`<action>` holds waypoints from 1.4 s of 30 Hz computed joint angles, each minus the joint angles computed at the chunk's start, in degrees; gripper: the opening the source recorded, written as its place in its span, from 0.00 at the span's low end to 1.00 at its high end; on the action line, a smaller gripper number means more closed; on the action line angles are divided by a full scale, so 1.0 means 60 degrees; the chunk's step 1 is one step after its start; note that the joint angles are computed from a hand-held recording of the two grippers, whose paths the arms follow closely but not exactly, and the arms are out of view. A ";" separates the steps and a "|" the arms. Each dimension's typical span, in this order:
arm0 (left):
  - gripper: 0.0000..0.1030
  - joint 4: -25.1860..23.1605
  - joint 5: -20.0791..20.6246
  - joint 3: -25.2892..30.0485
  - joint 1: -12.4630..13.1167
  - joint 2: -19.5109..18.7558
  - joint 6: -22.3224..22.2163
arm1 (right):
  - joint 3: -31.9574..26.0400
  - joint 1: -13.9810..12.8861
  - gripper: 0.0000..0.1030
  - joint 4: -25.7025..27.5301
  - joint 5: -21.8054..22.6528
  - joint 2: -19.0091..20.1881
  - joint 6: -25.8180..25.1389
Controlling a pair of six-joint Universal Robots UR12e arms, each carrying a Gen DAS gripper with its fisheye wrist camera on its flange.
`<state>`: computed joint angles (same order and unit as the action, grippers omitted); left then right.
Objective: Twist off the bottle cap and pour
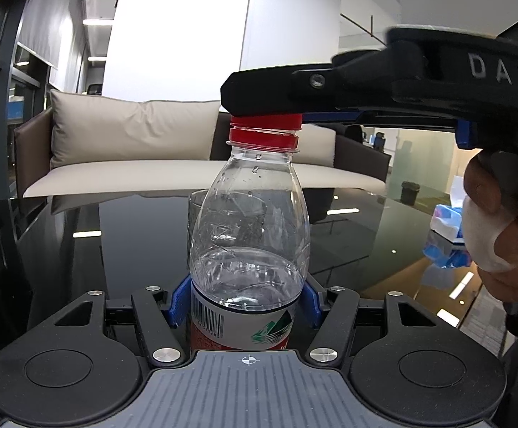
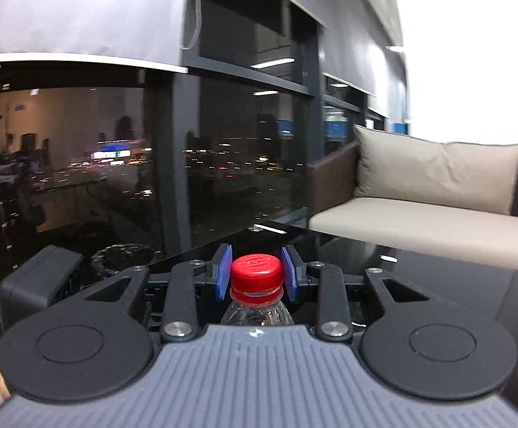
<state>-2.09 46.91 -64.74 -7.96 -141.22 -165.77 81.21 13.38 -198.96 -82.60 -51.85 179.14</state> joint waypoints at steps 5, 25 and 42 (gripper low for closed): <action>0.54 -0.0005 -0.0055 -0.0020 0.0010 0.0010 0.0122 | 0.0163 -0.0534 0.31 0.0200 0.1907 -0.0133 -0.0197; 0.55 -0.0031 -0.0050 -0.0070 0.0017 0.0053 0.0183 | 0.0089 -0.0249 0.58 0.0439 0.0571 -0.0240 -0.0395; 0.55 -0.0012 -0.0033 -0.0062 0.0012 0.0048 0.0177 | -0.0143 -0.0223 0.57 0.0637 0.0816 -0.0132 -0.0362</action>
